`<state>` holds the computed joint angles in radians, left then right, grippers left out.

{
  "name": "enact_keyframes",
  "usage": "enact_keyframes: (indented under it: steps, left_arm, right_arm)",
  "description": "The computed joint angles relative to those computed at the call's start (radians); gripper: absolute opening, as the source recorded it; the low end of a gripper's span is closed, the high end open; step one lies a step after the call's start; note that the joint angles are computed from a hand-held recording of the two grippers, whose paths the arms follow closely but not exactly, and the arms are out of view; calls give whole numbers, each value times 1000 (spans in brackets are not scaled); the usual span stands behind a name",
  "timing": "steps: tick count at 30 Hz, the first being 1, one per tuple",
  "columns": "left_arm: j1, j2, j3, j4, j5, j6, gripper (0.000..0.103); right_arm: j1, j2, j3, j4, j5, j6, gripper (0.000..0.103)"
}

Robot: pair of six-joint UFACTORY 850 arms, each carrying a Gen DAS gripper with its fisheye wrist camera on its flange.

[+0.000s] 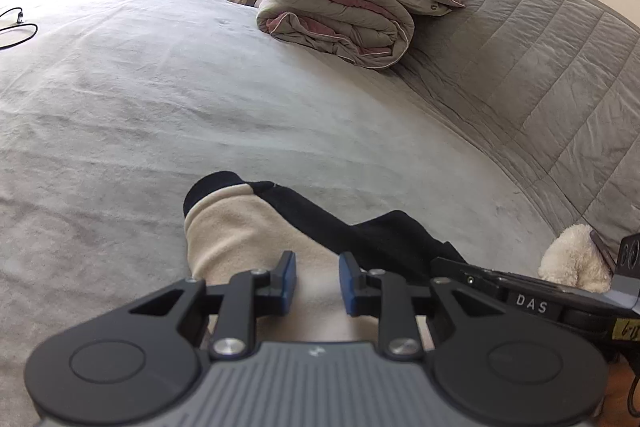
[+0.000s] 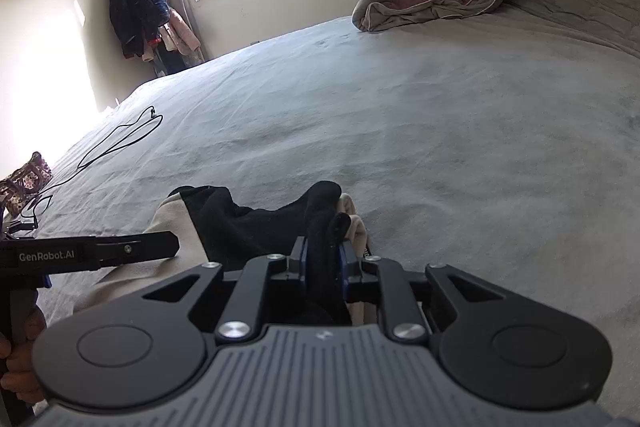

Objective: Fold clothes

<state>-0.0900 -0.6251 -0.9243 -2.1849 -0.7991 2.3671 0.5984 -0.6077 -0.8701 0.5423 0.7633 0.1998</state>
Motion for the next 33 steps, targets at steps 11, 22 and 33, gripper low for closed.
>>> enact_keyframes:
  steps: [11,22,33]
  left_arm:
    - [42,85,98,45,-63,84,24]
    - [55,58,106,40,-84,76,24]
    - [63,44,107,48,-113,62,24]
  right_arm:
    - [19,42,21,32,15,-26,24]
    - [16,39,27,29,10,25,27]
    - [19,30,25,29,10,41,33]
